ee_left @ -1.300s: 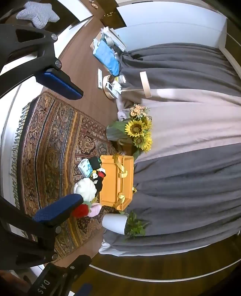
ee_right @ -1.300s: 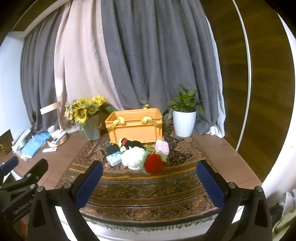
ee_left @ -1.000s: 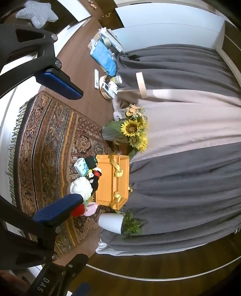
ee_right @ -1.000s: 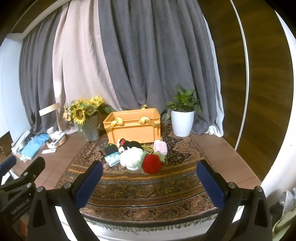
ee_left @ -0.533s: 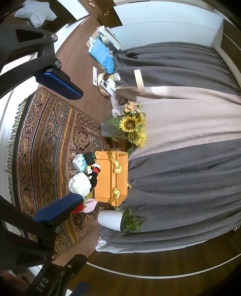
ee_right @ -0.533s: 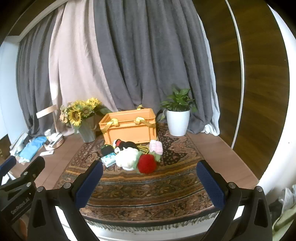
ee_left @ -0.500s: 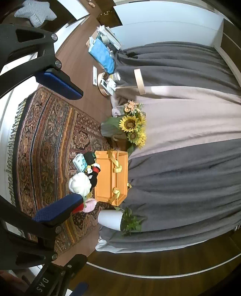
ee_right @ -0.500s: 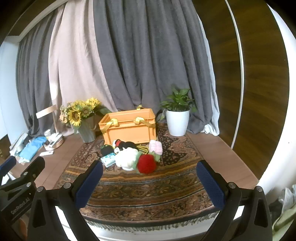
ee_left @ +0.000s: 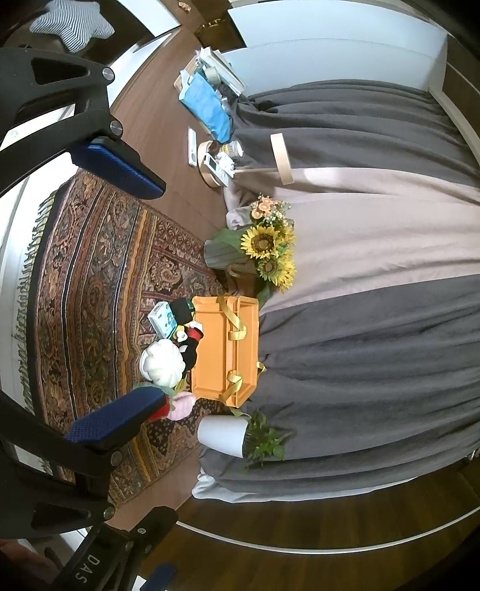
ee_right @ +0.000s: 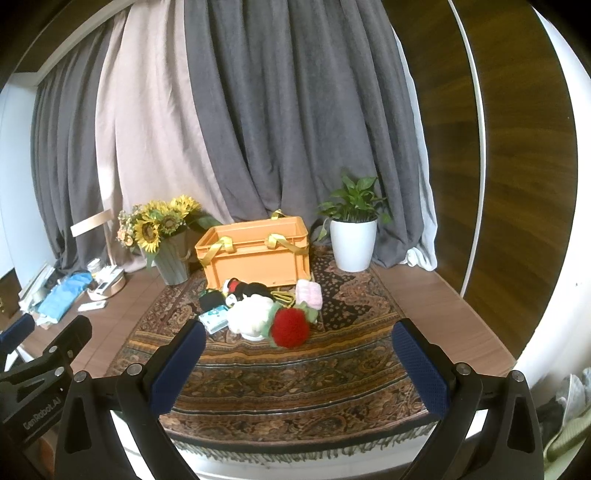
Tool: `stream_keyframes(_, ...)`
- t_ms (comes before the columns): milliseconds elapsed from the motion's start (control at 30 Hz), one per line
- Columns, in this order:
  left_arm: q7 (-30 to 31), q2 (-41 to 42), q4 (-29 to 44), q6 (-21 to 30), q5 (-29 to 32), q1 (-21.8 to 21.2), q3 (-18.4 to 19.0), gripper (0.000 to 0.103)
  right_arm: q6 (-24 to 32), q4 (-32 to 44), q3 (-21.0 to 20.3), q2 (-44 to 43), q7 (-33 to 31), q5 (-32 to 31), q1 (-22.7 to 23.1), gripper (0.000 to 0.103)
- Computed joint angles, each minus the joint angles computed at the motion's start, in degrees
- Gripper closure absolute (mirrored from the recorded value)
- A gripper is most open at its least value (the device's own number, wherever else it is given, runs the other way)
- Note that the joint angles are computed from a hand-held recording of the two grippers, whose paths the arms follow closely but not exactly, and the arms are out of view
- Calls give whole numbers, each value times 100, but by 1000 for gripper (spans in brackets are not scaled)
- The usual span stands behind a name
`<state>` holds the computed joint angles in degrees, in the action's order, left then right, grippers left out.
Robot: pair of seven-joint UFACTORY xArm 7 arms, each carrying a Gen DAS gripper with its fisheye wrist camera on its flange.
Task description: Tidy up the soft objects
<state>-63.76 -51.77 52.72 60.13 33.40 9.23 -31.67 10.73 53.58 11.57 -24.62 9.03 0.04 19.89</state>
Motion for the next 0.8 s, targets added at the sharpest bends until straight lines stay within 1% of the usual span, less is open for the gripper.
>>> stream_keyframes(800, -126, 180, 44, -6, 19, -137, 6, 0, -27, -5, -17, 30, -17, 2, 17, 1)
